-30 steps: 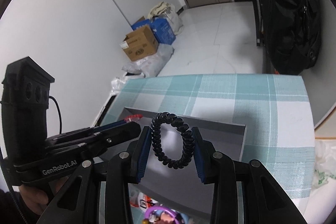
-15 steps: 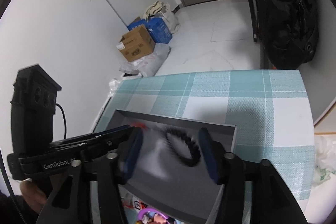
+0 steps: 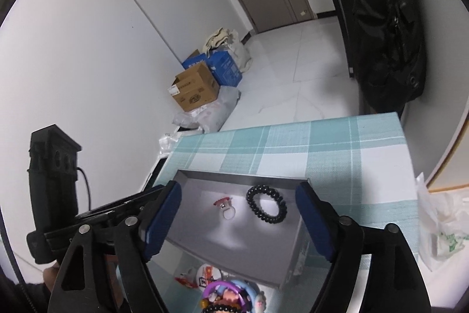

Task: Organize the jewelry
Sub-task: 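Release the red ring into the white box with the left tool while the right tool releases the bracelet there, then move both tools back from the box toward the jewelry pile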

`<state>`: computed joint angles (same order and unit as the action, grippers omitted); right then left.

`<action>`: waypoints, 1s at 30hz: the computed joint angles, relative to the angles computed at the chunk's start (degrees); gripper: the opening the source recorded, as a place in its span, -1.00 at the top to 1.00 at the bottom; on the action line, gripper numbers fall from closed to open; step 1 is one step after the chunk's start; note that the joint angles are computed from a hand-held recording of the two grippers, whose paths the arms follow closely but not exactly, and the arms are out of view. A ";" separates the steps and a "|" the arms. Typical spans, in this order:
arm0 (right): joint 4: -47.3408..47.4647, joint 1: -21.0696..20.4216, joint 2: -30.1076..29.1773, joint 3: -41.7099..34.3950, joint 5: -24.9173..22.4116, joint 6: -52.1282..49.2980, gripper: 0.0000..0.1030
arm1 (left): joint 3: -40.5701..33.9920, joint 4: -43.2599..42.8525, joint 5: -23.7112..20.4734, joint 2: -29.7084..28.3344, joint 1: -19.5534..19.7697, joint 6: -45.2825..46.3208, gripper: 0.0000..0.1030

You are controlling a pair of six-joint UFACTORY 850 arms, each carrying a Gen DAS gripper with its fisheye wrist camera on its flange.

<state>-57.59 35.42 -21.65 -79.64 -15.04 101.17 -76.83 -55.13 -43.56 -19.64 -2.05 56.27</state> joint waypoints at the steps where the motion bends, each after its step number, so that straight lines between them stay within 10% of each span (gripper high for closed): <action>1: -1.25 0.28 0.26 0.17 -0.39 0.95 -0.62 | 0.67 0.54 1.24 0.61 -0.17 0.01 -0.10; 22: -14.00 8.91 5.61 6.91 -12.38 12.25 -0.93 | 16.53 2.20 21.08 13.82 -2.39 2.88 -0.34; 30: -10.27 9.88 5.35 8.44 -11.56 10.82 -0.93 | 17.68 3.39 18.72 14.00 -0.63 1.84 -0.35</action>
<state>-67.87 45.29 -16.29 -71.20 -26.60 111.99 -59.16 -51.74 -24.84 -5.64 -2.68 58.11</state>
